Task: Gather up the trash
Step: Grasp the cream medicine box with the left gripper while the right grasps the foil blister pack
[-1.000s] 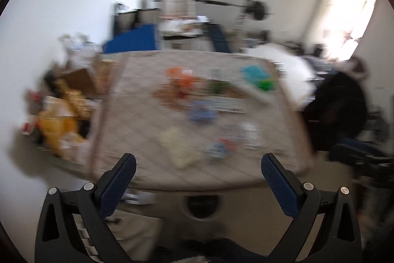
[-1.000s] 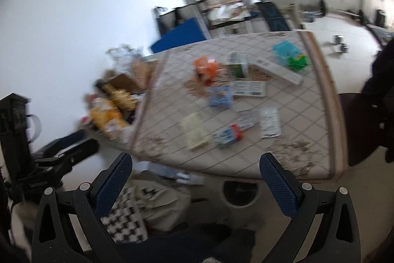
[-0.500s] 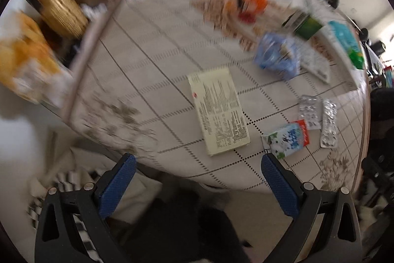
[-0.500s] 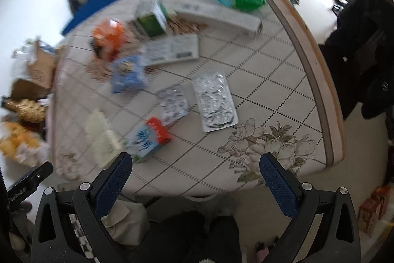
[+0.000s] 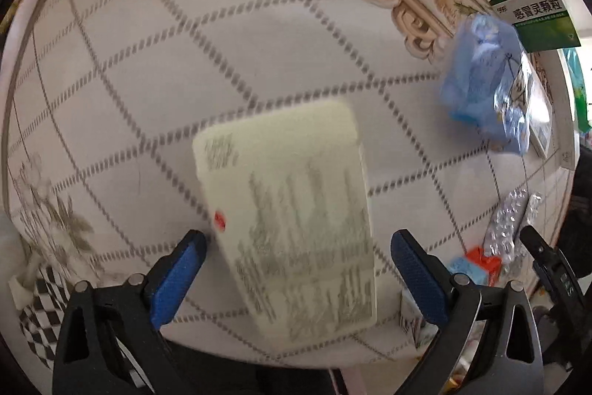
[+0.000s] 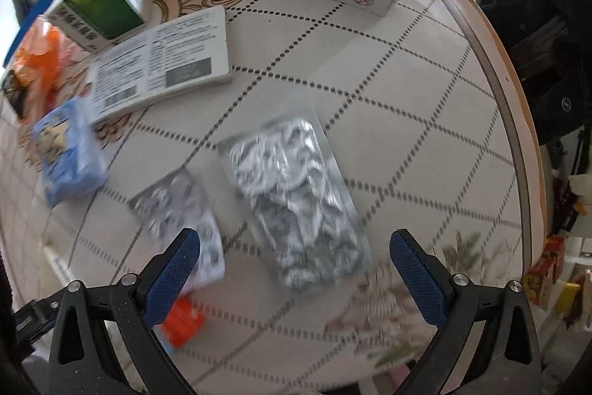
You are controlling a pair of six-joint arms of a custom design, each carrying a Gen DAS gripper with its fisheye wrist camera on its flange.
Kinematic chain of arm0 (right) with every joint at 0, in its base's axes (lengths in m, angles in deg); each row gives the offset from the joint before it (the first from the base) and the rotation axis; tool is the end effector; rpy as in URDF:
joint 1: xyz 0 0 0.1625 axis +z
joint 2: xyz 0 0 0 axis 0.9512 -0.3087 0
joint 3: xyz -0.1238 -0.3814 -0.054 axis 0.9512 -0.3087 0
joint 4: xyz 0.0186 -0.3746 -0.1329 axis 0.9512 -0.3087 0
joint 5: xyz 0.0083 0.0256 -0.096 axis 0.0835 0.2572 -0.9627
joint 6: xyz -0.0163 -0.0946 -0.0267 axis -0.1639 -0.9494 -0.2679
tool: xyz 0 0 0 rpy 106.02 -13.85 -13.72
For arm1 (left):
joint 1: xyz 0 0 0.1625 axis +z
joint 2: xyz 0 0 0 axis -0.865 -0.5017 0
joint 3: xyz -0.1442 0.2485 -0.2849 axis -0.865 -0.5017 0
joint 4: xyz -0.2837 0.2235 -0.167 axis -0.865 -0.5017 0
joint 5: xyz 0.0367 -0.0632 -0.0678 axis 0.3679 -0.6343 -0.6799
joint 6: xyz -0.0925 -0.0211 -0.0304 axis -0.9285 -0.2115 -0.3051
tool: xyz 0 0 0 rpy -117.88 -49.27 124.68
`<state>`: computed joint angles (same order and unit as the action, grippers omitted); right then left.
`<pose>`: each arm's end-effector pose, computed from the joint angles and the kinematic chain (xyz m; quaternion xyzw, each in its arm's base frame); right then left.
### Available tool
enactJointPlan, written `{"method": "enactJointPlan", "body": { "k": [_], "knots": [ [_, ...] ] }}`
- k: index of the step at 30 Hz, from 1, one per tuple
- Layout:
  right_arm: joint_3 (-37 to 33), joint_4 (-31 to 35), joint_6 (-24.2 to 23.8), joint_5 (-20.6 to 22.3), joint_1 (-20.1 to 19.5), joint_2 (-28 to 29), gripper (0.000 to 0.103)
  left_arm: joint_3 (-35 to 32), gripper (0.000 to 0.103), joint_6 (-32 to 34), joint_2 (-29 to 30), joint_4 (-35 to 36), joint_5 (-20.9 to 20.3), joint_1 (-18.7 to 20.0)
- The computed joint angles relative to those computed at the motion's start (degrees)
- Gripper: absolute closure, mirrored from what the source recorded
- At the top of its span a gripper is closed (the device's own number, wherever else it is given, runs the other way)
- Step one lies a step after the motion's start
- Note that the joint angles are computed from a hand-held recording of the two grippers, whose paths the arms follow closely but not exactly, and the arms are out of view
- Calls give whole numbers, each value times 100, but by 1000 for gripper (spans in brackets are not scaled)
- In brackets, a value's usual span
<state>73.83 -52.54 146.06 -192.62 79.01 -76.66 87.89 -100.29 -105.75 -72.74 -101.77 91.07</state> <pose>0.4795 -0.1530 0.2885 -0.6181 -0.6457 0.2923 0.3399 -0.4029 -0.4255 0.3212 0.3636 0.8384 0.2456 0.3232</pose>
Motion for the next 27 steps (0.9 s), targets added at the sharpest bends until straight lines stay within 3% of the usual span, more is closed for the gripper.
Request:
{"method": "enactJointPlan", "body": {
  "k": [4, 6, 8, 11, 15, 19, 23, 27],
  "knots": [
    [498, -372, -67, -33, -85, -348, 5, -114, 5, 103, 16, 153, 89, -81],
    [719, -617, 66, -204, -10, -506, 8, -59, 15, 410, -73, 178, 268, -171],
    [656, -531, 56, -179, 21, -452, 23, 79, 22, 918, -249, 65, 418, -307],
    [683, -765, -36, -67, 71, -431, 33, 51, 22, 1362, -347, 158, 426, -374],
    [877, -1307, -289, 161, 58, -509, 35, 17, 22, 1443, -447, 198, 398, -387],
    [1045, -1480, -315, 94, -16, -544, 34, 77, 22, 1430, -482, 152, 529, -428],
    [859, -1319, -252, 178, 100, -495, 34, 334, 22, 1416, -648, 9, 545, -513],
    [875, -1354, -302, 175, 78, -496, 34, 164, 22, 1447, -619, 124, 572, -468]
  ]
}}
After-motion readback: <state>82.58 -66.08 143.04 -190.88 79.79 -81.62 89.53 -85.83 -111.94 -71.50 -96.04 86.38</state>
